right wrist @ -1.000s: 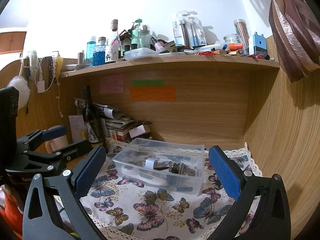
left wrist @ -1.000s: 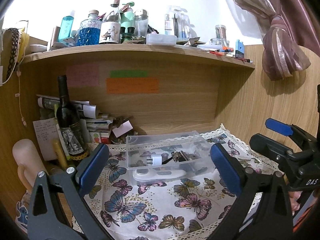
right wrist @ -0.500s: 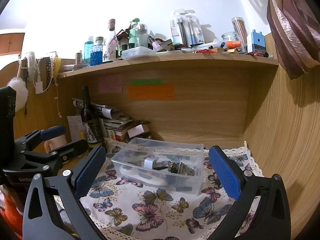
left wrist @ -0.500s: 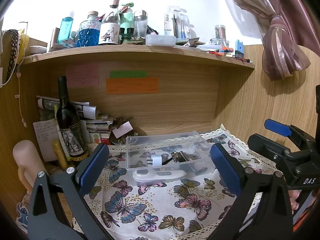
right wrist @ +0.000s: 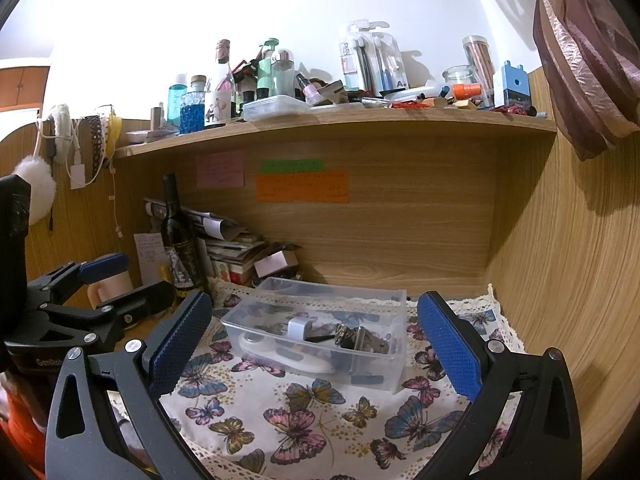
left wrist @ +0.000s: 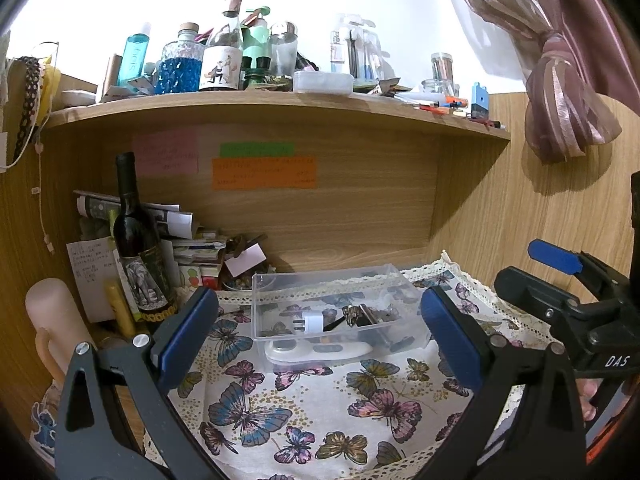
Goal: Organize rigid objects
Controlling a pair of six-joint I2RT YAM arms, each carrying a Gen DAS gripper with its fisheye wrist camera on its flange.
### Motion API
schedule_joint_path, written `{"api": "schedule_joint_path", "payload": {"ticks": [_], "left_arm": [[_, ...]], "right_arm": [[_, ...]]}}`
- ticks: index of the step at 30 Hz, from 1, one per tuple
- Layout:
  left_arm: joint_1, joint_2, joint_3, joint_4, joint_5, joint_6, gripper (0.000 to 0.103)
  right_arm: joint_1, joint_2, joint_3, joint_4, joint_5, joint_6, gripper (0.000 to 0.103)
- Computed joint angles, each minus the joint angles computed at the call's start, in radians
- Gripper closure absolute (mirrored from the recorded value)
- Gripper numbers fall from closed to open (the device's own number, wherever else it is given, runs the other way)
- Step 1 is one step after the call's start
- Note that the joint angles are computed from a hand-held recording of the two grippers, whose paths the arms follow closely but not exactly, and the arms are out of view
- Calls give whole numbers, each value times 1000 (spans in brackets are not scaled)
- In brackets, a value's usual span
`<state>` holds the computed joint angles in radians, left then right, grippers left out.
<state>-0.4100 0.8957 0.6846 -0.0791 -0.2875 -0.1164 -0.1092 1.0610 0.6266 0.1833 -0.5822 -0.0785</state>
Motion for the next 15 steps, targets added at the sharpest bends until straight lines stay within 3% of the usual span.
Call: {"api": "schedule_joint_path", "payload": {"ticks": [15], "left_arm": [[11,12,-2,0,33,24,0]], "right_arm": [[-22,59,20,19,-23,-8,0]]}}
